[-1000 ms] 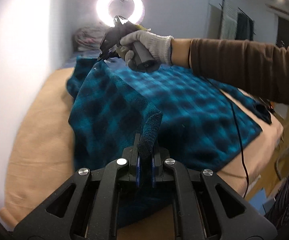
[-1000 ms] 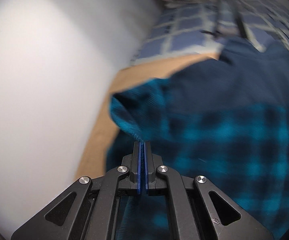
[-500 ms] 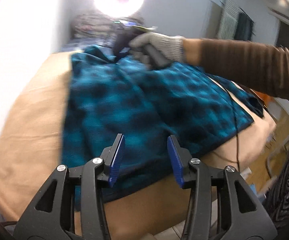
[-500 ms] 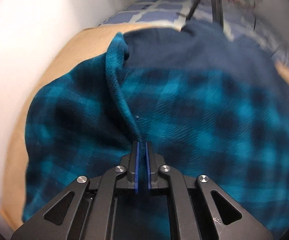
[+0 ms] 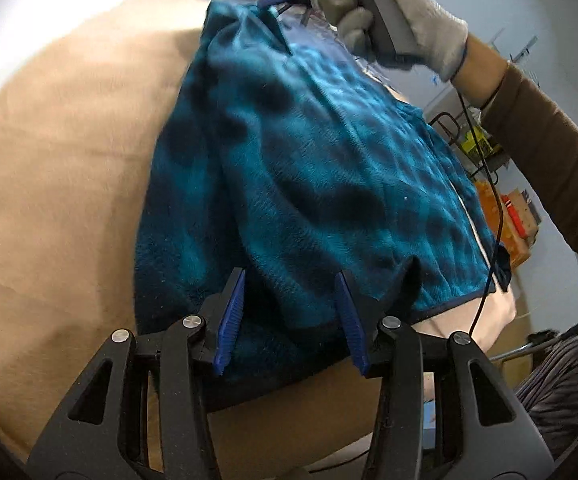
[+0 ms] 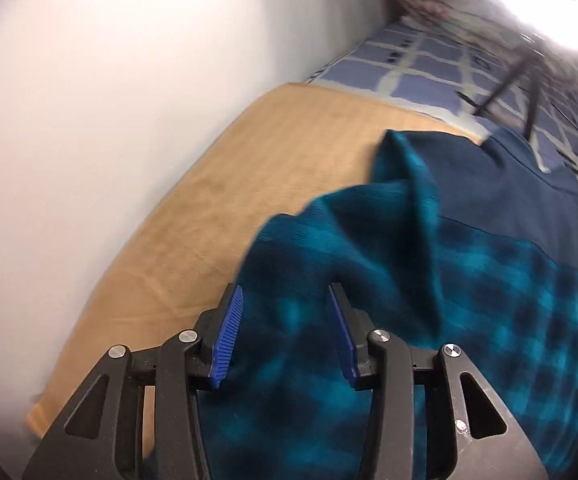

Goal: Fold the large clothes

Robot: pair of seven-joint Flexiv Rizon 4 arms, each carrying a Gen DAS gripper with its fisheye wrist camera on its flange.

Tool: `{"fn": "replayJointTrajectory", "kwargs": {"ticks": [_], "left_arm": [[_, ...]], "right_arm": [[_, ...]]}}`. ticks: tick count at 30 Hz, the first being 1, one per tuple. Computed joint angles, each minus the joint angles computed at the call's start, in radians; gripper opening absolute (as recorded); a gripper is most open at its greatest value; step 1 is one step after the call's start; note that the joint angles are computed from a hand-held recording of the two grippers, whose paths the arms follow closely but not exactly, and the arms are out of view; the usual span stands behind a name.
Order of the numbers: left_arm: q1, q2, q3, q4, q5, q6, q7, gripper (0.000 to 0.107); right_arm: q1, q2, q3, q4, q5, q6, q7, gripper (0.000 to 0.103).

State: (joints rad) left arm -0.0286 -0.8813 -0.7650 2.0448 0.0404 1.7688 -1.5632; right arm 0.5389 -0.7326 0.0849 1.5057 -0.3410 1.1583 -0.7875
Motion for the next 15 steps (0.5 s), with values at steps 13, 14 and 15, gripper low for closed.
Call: {"fn": "replayJointTrajectory", "kwargs": {"ticks": [13, 14, 15], "left_arm": [[-0.002, 0.023, 0.025, 0.029, 0.036, 0.08, -0.043, 0.0], [-0.009, 0.039, 0.039, 0.035, 0.04, 0.091, -0.051, 0.0], [-0.023, 0.058, 0.06, 0.042, 0.042, 0.109, -0.062, 0.0]], "right_arm": [[0.048, -0.098, -0.05, -0.163, -0.071, -0.225, -0.002, 0.003], [0.049, -0.095, -0.053, -0.161, -0.074, -0.219, 0.007, 0.002], [0.049, -0.092, -0.055, -0.158, -0.074, -0.212, 0.017, 0.002]]}}
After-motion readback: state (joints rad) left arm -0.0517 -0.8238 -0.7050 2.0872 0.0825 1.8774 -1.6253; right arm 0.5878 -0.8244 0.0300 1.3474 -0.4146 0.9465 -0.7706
